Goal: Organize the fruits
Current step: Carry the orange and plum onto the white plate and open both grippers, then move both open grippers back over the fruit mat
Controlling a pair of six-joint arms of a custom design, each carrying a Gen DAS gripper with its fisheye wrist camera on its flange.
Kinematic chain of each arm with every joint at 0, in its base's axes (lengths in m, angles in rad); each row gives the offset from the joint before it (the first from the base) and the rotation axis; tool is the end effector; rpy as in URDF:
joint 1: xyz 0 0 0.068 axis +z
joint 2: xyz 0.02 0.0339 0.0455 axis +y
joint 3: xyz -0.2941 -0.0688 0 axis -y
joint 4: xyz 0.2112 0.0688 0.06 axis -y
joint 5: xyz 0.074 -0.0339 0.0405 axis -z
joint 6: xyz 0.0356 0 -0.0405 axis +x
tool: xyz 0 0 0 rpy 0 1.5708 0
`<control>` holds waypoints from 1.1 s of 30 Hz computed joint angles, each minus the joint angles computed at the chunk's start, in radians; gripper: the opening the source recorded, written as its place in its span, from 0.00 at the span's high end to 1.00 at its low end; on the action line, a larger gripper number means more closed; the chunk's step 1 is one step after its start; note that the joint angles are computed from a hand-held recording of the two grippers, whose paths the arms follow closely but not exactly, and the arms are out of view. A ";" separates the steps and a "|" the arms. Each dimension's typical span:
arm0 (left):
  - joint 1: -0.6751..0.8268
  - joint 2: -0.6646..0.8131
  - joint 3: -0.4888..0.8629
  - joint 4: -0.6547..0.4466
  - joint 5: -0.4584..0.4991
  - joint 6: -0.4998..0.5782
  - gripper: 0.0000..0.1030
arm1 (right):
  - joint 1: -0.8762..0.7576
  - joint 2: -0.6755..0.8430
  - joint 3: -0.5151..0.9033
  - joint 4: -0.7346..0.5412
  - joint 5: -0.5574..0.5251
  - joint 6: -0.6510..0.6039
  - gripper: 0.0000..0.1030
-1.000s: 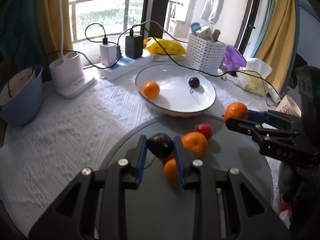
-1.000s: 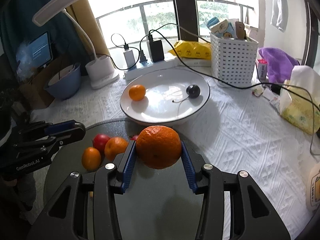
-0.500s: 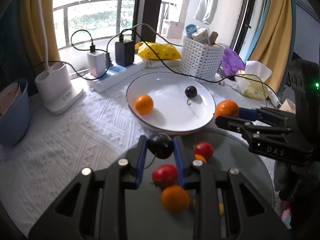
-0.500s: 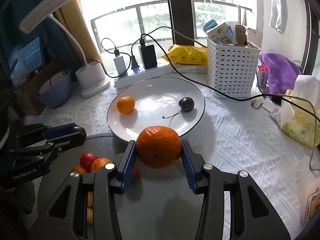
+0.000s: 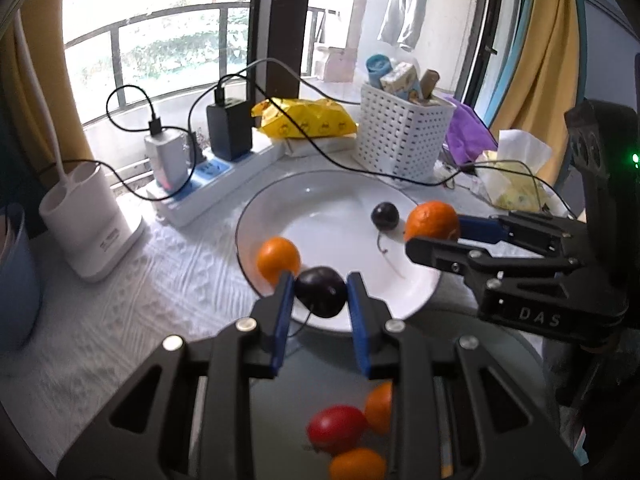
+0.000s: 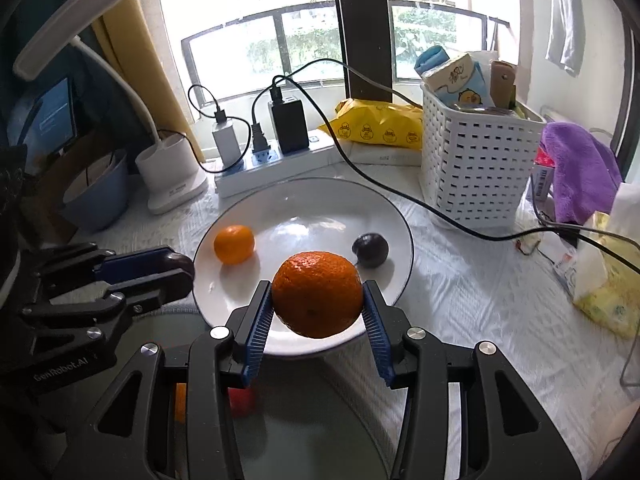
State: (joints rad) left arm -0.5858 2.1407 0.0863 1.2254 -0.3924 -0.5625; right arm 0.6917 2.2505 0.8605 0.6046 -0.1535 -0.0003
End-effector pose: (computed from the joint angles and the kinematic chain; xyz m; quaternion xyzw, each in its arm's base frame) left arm 0.1790 -0.1024 0.0674 -0.0600 0.9149 -0.0405 0.3972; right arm 0.2885 0.2460 0.0681 -0.3400 0.8566 0.1959 0.3350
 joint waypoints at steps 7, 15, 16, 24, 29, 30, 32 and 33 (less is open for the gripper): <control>0.135 0.042 0.039 0.049 0.095 0.092 0.73 | -0.003 0.054 0.117 -0.051 0.014 0.017 0.54; 0.243 0.060 0.108 0.016 0.171 0.162 0.73 | 0.004 0.100 0.224 -0.111 0.029 0.019 0.54; 0.253 0.066 0.118 0.015 0.182 0.167 0.73 | 0.003 0.106 0.236 -0.117 0.027 0.021 0.54; 0.286 0.087 0.173 -0.030 0.223 0.181 0.72 | -0.001 0.136 0.292 -0.150 0.040 0.035 0.54; 0.287 0.077 0.181 -0.062 0.228 0.174 0.72 | -0.005 0.124 0.278 -0.128 0.042 0.040 0.51; 0.286 0.073 0.179 -0.064 0.223 0.172 0.70 | -0.005 0.117 0.269 -0.120 0.048 0.039 0.48; 0.286 0.062 0.166 -0.054 0.219 0.168 0.67 | -0.007 0.102 0.255 -0.110 0.046 0.043 0.47; 0.283 0.056 0.159 -0.050 0.218 0.167 0.66 | -0.008 0.094 0.247 -0.106 0.045 0.045 0.47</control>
State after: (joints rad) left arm -0.3026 2.1962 0.2457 1.1758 -0.1744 -0.3959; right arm 0.6832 2.3449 1.1077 0.4986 -0.1087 0.0447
